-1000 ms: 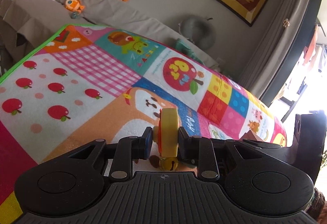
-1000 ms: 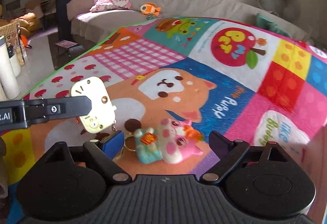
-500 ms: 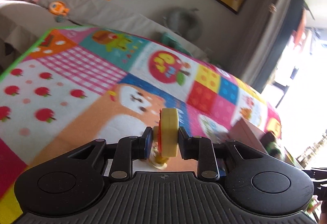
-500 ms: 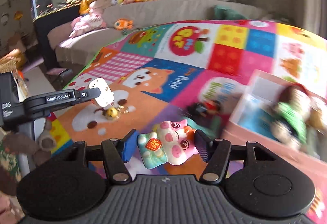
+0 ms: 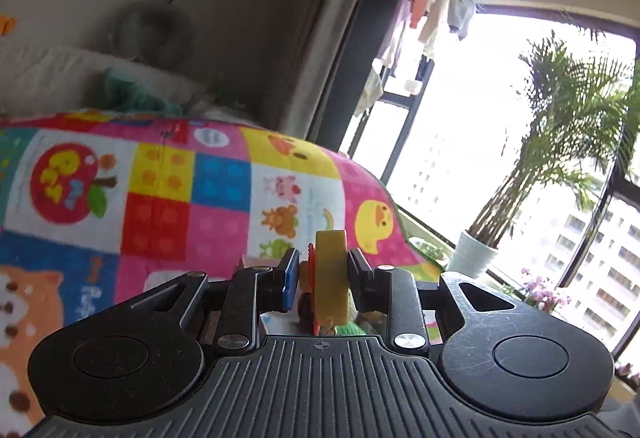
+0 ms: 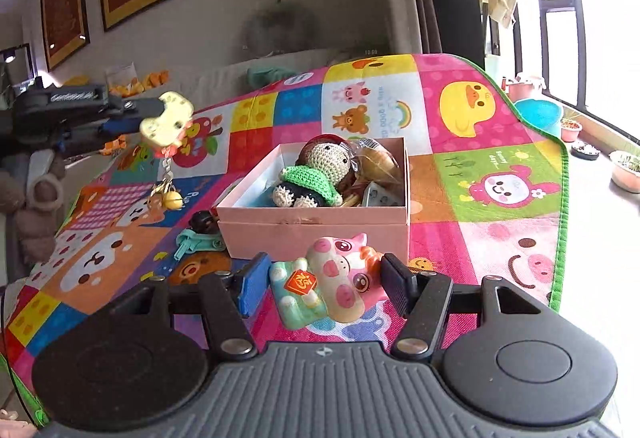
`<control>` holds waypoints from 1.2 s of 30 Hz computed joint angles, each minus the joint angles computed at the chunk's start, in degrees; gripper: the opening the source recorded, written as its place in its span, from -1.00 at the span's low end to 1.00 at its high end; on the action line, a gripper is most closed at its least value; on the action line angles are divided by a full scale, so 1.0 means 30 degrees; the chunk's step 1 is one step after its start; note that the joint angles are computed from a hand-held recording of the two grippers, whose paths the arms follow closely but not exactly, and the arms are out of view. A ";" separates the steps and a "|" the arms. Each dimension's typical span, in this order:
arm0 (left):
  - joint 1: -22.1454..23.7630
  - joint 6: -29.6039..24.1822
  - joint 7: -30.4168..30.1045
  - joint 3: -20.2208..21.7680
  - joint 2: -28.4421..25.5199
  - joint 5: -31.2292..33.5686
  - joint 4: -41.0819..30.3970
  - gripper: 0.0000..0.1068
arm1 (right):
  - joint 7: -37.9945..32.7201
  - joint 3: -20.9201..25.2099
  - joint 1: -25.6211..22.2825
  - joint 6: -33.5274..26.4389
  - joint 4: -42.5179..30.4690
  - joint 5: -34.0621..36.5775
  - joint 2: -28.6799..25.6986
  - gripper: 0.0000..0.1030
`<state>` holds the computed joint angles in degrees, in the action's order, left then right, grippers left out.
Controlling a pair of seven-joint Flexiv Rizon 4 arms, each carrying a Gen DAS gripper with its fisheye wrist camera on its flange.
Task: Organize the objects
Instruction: 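Drop the yellow toy into the box with the left gripper while the right gripper carries the pig over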
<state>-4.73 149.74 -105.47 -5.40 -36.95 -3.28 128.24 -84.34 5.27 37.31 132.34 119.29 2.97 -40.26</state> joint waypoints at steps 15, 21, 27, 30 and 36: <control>0.0771 -0.5536 0.0716 -0.1063 -0.2882 -0.0637 -0.5072 -0.45 | 0.1112 0.0185 -0.0937 0.0695 -0.0169 -0.0385 -0.1227 0.19; 0.0873 -0.1711 -0.0174 -0.0592 -0.2265 0.1808 -0.0863 -0.44 | 0.1811 0.0426 -0.1263 -0.0177 -0.0488 -0.1190 -0.1347 0.19; 0.0794 0.0812 -0.0914 -0.0407 -0.3538 0.2368 0.1983 -0.45 | 0.1711 -0.0264 -0.0455 -0.1583 -0.1137 -0.1161 -0.1005 0.19; 0.1063 0.2427 -0.1539 -0.0394 -0.4771 0.2710 0.2095 -0.45 | 0.1432 -0.0831 0.0086 -0.2473 -0.2009 -0.0985 -0.0642 0.19; 0.1482 0.4312 -0.2683 -0.0626 -0.5502 0.2417 0.2221 -0.50 | 0.2787 -0.1513 0.0071 -0.6060 -0.6307 -0.1417 -0.0679 0.19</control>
